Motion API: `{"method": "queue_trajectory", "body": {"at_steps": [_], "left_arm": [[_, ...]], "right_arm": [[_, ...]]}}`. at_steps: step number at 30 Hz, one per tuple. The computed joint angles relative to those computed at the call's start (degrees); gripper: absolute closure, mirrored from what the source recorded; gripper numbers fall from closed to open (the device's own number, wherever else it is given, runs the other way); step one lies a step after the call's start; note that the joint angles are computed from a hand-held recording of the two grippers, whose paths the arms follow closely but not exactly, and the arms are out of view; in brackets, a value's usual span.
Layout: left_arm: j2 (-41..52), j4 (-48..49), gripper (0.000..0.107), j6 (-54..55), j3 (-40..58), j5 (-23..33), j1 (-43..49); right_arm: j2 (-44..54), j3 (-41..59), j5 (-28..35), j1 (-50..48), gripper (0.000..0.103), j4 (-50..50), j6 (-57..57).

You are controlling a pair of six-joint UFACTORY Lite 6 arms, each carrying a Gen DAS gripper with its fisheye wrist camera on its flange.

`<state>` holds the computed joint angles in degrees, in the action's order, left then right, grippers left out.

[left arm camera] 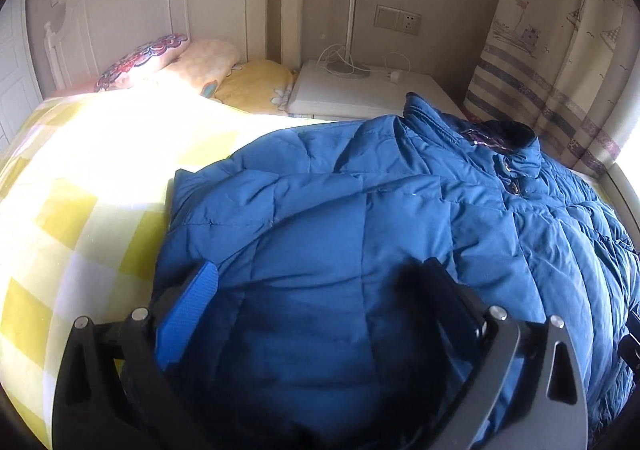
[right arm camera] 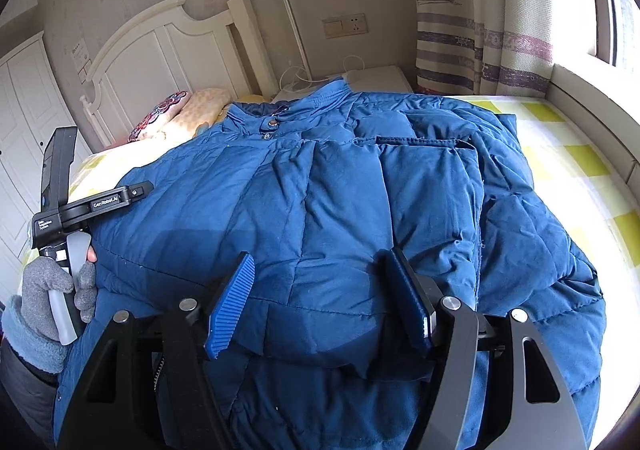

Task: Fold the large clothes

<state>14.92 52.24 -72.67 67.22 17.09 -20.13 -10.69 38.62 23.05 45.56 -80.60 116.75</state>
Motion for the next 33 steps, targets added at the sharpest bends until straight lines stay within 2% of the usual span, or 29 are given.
{"method": "queue_trajectory", "body": {"at_steps": [2, 5, 9, 10, 12, 13, 14, 16, 19, 21, 23, 25, 26, 28, 30, 33], "left_arm": [[-0.8, -0.7, 0.007, 0.1, -1.3, -2.6, 1.3], [-1.1, 3.4, 0.007, -4.5, -2.0, -3.0, 0.9], [-4.5, 6.9, 0.007, -9.7, -5.9, -8.6, 3.0], [-6.1, 8.4, 0.008, -12.0, -7.0, -7.3, 2.5], [-12.3, 13.5, 0.009, -18.5, -11.1, -0.8, -1.5], [-17.5, 15.7, 0.009, -21.1, -14.9, -0.5, -3.6], [-22.2, 15.7, 0.008, -21.4, -18.1, 0.3, -6.0], [-28.9, 14.2, 0.008, -21.1, -22.5, 8.2, -14.1], [-33.0, 9.5, 0.007, -19.9, -27.4, 17.7, -25.1], [-35.0, 7.9, 0.007, -21.1, -30.9, 20.1, -28.8], [-36.4, 4.7, 0.007, -18.7, -33.0, 18.7, -28.3], [-34.7, 0.2, 0.007, -14.1, -32.3, 17.4, -25.7], [-33.1, -2.8, 0.007, -11.1, -31.8, 15.7, -23.6], [-30.0, -8.4, 0.007, -5.6, -30.3, 14.4, -20.9], [-30.8, -5.3, 0.007, -9.2, -30.6, 18.3, -23.8], [-35.8, -1.7, 0.007, -15.1, -33.1, 29.8, -34.7]], "right_arm": [[0.1, 0.0, -0.4, -0.2, 0.038, -0.2, 0.3], [-0.1, -0.3, -1.4, -0.8, 0.038, -1.3, 1.6], [-2.1, -2.4, -4.1, -2.6, 0.038, -6.6, 7.3], [-2.7, -2.9, -4.6, -2.8, 0.038, -7.9, 8.6], [-3.7, -3.6, -4.8, -3.0, 0.038, -9.3, 10.2], [-4.5, -4.3, -4.5, -2.8, 0.038, -10.3, 11.5], [-5.3, -4.9, -3.7, -2.4, 0.039, -11.1, 12.7], [-6.9, -6.0, 0.0, -0.2, 0.038, -10.7, 14.0], [-8.7, -7.2, 1.6, 0.3, 0.038, -10.7, 15.3], [-8.4, -5.7, 6.8, 3.3, 0.038, -2.3, 10.0], [-8.2, -3.2, 14.5, 10.2, 0.033, 4.7, 5.7], [-4.6, 0.5, 20.6, 16.2, 0.021, 8.0, 0.9], [-0.6, 3.8, 21.5, 16.7, 0.021, 12.3, -5.1], [7.0, 8.2, 18.3, 14.7, 0.016, 21.4, -16.7], [8.3, 9.1, 19.5, 15.1, 0.016, 24.4, -20.7], [1.4, 5.7, 21.6, 17.2, 0.017, 28.1, -21.3]]}}
